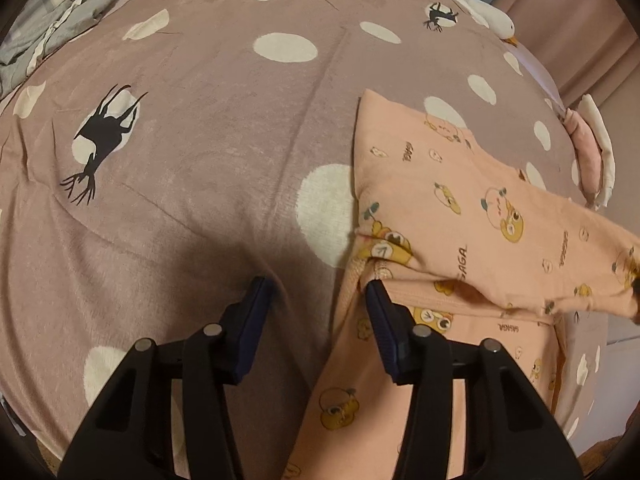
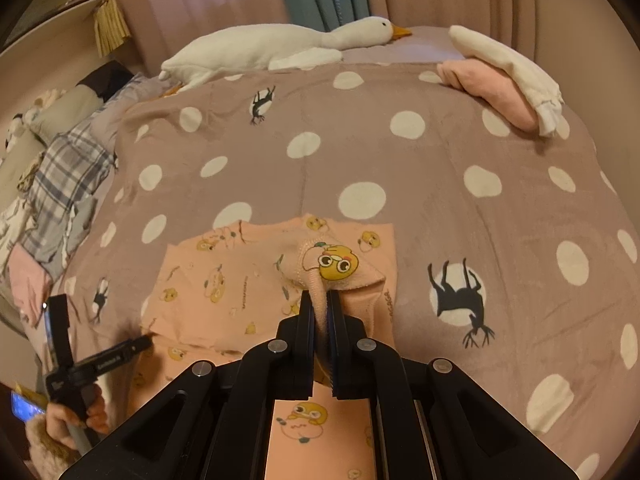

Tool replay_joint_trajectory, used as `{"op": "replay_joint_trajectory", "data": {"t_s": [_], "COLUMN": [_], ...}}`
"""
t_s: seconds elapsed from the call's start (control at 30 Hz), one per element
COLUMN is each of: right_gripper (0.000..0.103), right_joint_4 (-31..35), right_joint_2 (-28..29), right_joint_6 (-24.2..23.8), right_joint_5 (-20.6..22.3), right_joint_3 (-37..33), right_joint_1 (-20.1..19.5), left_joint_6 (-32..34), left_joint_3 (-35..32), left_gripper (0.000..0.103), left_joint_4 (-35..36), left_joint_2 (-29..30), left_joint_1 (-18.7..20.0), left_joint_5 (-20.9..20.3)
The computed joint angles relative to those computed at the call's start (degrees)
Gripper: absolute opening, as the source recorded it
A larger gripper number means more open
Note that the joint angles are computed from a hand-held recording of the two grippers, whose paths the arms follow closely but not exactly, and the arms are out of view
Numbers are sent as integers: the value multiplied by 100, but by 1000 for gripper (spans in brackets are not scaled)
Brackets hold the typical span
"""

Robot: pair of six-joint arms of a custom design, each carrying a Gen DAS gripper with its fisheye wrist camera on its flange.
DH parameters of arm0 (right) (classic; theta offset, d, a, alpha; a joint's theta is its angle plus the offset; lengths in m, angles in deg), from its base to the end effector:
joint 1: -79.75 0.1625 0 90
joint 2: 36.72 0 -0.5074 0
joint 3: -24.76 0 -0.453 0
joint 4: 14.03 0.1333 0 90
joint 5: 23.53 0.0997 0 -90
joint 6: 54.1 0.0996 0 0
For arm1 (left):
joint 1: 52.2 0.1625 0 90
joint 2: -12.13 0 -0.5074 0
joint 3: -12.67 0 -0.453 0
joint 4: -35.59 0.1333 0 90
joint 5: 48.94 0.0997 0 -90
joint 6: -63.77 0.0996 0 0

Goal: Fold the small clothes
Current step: 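Lift the held hem and fold it over the body toward the collar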

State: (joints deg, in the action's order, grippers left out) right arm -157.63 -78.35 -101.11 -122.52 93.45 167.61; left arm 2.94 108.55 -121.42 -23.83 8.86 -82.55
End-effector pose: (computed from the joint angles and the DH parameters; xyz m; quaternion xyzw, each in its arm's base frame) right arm 0.0835 -0.9196 0.2500 0.3537 -0.9037 0.1764 0.1645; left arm -0.1705 -0.7553 0.0261 -0.2697 0.8378 -0.3714 0.2957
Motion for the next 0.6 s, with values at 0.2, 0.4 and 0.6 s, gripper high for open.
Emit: {"op": "replay_joint_trajectory", "data": {"t_s": [0.2,0.4,0.6], "right_gripper": [7,7,7], "right_joint_4": [59,202,262], "right_joint_2": [49,128,154], "right_joint_6": [41,162,279], "right_joint_5": [-43,-191,-263], "right_joint_3": [-70,-205,-239], "right_joint_1": [-56,-109,-135], "left_joint_6": [-36,-36,-61], "left_joint_3": [78,157,164], "left_gripper": [50,50,50], "left_joint_4": [-166,-374,-382], "left_joint_2": [-18,-47,-43], "left_joint_1": [9,22,14], "left_joint_5": [-1,-40,-19]}}
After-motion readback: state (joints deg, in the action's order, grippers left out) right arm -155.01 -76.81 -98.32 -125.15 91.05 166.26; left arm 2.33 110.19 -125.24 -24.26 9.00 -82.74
